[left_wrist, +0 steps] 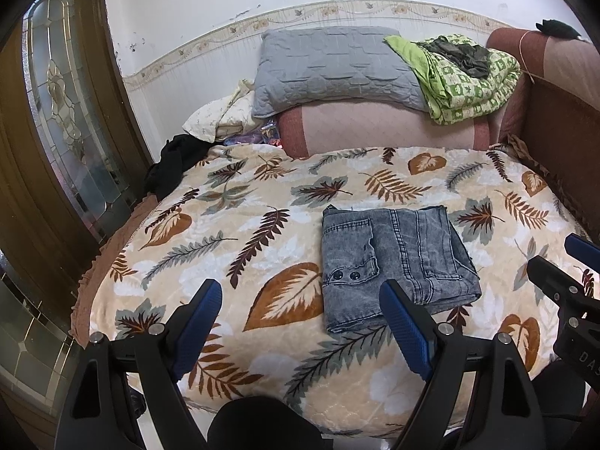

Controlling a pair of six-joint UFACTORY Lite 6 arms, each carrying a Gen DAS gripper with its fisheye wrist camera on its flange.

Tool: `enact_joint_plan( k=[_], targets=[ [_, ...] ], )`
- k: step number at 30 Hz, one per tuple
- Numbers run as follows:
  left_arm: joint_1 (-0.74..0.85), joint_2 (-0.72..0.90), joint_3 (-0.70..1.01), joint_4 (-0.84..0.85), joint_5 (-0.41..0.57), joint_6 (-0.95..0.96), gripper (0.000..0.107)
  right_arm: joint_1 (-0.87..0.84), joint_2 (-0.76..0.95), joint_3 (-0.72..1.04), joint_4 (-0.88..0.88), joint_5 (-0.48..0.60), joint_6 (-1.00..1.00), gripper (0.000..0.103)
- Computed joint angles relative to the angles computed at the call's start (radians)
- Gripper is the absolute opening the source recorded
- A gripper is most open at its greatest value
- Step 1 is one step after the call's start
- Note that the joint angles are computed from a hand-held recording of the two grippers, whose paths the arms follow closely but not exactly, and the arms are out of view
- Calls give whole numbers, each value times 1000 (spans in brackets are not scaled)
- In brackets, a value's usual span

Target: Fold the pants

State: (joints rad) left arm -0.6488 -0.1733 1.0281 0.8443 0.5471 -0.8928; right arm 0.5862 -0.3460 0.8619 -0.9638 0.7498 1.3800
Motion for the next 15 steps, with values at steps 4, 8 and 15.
enact_joint_plan(
  k=[4,8,15],
  targets=[
    [5,12,2,-4,-5,1,86,-8,12,-3,7,-13,-2,68],
    [10,17,1,-7,-9,4,86,-12,18,-4,8,-18,-2,68],
    [12,14,-6,-10,-15,5,86,-6,21,-8,9,-17,3,68]
  ],
)
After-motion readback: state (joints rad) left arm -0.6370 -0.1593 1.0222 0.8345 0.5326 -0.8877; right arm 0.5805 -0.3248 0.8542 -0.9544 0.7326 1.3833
